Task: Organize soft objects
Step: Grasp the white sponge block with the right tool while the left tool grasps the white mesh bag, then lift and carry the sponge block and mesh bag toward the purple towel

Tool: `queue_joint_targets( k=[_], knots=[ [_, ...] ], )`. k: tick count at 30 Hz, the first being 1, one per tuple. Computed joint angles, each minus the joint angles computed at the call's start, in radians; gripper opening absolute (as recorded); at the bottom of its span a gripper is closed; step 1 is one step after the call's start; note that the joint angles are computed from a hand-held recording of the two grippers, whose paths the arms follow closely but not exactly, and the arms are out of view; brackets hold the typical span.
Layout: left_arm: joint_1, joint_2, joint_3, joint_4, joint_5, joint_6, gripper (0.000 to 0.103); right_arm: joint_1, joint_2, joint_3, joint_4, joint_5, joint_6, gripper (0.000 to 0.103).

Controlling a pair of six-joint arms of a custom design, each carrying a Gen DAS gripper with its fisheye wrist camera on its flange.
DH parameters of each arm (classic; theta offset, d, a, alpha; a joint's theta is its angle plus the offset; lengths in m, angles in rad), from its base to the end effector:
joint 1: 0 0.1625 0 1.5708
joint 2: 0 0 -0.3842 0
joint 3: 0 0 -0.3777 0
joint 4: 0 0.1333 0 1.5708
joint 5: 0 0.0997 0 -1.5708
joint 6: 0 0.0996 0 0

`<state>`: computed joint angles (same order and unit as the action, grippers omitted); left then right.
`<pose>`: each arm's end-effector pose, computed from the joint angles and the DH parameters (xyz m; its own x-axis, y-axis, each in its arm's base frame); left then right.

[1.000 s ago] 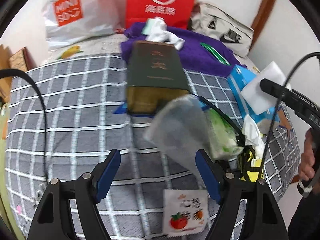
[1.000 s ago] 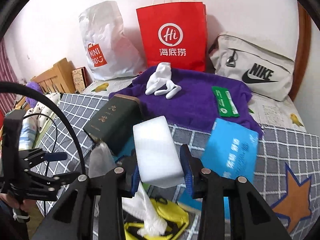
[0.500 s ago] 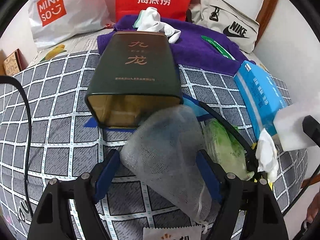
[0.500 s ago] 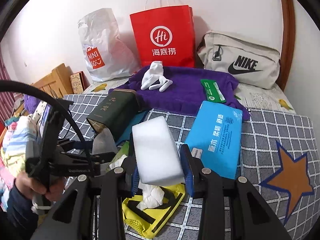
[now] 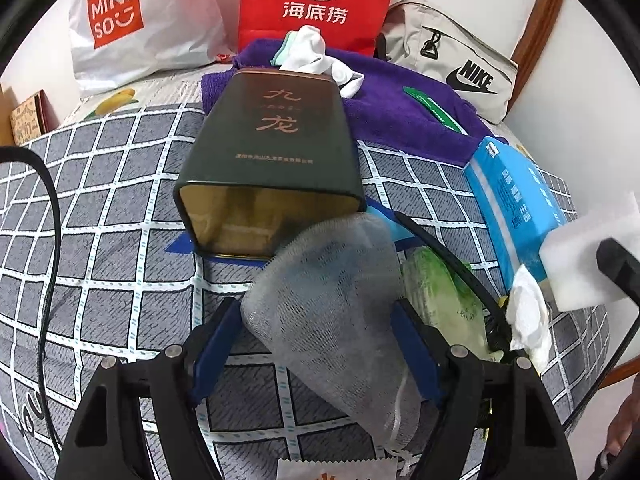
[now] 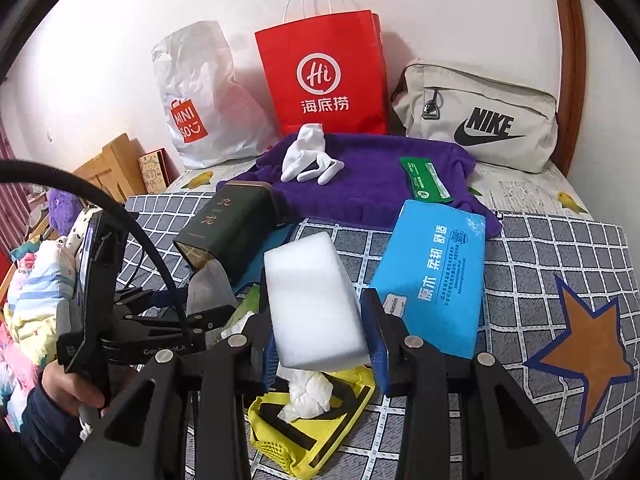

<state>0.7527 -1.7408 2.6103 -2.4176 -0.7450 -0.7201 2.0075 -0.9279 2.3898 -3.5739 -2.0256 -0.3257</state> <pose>-0.0609 -0.3400 0.1828 -0.8204 -0.0702 -0.5674 0.2509 0.8476 -0.4676 0.2516 -0.3272 0.0692 -0.7459 -0.4142 0.5216 -0.6345 0.6799 -0.3676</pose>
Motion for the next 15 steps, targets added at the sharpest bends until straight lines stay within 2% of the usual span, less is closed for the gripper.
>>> queue_joint_targets(
  k=[4,6,7,8,10,15],
  knots=[
    [-0.012,0.02,-0.002,0.021,0.027,-0.02,0.073,0.005,0.001,0.001,0.002,-0.009,0.001,0.037],
    [-0.03,0.027,-0.007,0.073,0.053,-0.034,0.053,0.004,-0.002,0.002,0.008,-0.01,0.007,0.037],
    [-0.034,0.023,-0.008,0.086,0.053,-0.033,0.038,0.005,-0.002,0.003,0.008,-0.012,0.008,0.037],
    [-0.034,0.015,-0.008,0.084,0.042,-0.028,0.026,0.005,-0.003,0.004,0.006,-0.014,0.012,0.037],
    [-0.009,-0.015,-0.004,0.027,-0.037,0.026,0.01,0.005,-0.006,0.007,0.01,-0.013,0.017,0.037],
    [-0.034,-0.098,0.007,0.083,-0.059,0.007,0.01,0.007,-0.01,0.018,0.005,-0.018,0.019,0.037]
  ],
)
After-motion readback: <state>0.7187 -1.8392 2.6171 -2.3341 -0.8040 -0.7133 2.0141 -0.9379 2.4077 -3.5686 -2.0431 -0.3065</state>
